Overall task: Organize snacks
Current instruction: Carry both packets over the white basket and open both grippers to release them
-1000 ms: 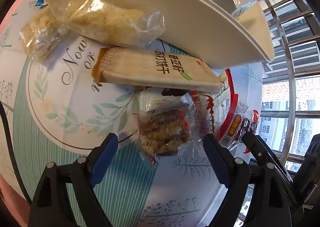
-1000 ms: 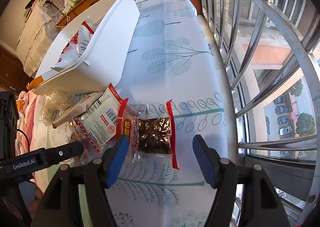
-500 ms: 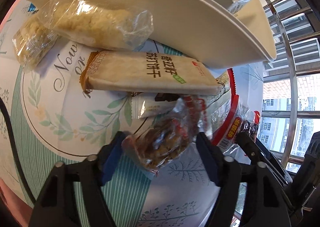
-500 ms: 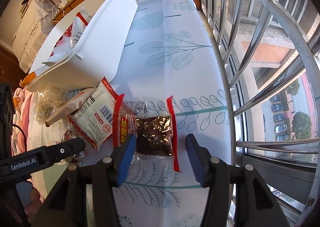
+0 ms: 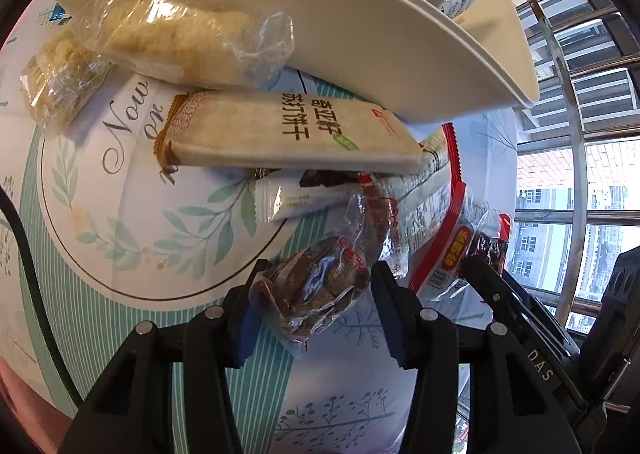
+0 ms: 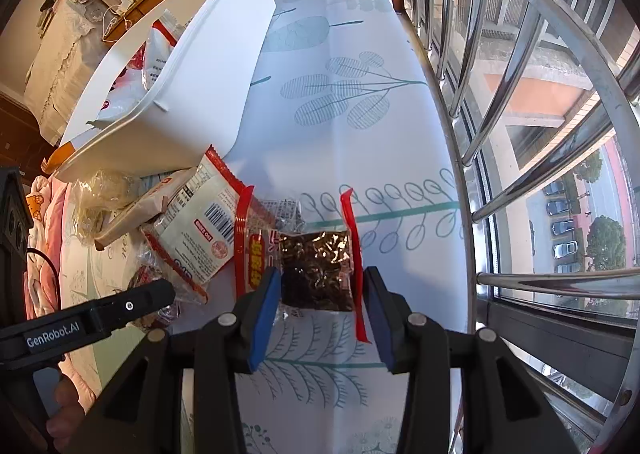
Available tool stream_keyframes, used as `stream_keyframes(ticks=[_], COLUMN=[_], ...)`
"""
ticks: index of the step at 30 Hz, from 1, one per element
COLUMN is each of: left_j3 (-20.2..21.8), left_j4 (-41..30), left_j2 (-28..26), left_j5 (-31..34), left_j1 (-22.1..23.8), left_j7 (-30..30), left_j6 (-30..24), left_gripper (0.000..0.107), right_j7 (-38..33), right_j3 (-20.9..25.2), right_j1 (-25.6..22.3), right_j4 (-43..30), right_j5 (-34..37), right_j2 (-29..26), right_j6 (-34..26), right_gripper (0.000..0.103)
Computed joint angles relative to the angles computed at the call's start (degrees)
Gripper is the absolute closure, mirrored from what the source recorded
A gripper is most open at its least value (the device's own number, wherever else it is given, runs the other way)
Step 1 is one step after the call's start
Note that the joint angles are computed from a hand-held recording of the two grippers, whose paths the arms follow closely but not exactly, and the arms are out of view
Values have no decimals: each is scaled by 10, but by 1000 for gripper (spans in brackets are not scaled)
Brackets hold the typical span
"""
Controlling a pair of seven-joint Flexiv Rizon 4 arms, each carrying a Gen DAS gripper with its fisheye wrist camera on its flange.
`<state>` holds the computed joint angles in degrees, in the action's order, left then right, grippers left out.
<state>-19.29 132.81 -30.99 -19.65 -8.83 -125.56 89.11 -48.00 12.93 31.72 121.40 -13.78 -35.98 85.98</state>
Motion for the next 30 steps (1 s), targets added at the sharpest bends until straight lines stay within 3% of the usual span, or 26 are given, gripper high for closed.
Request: stream_keyframes(ticks=[9, 17, 25, 30], left_j3=[-47, -72, 49, 108], left_j4=[43, 100, 114, 111], left_j2=[40, 140, 258, 301], left_j5=[-1, -53, -15, -8], left_j1=[52, 90, 47, 35], left_j7=[5, 44, 41, 83], left_j6=[3, -41, -145, -180], left_gripper=[58, 58, 57, 57], right_j7=[11, 30, 60, 78], right_j3=[31, 49, 23, 15], right_j1=[-19, -21, 10, 24], right_j4=[10, 23, 27, 15], right_j5=[24, 50, 36, 21], right_j2=[17, 46, 83, 92], right_j6=[-23, -22, -10, -6], right_gripper=[60, 60, 60, 60])
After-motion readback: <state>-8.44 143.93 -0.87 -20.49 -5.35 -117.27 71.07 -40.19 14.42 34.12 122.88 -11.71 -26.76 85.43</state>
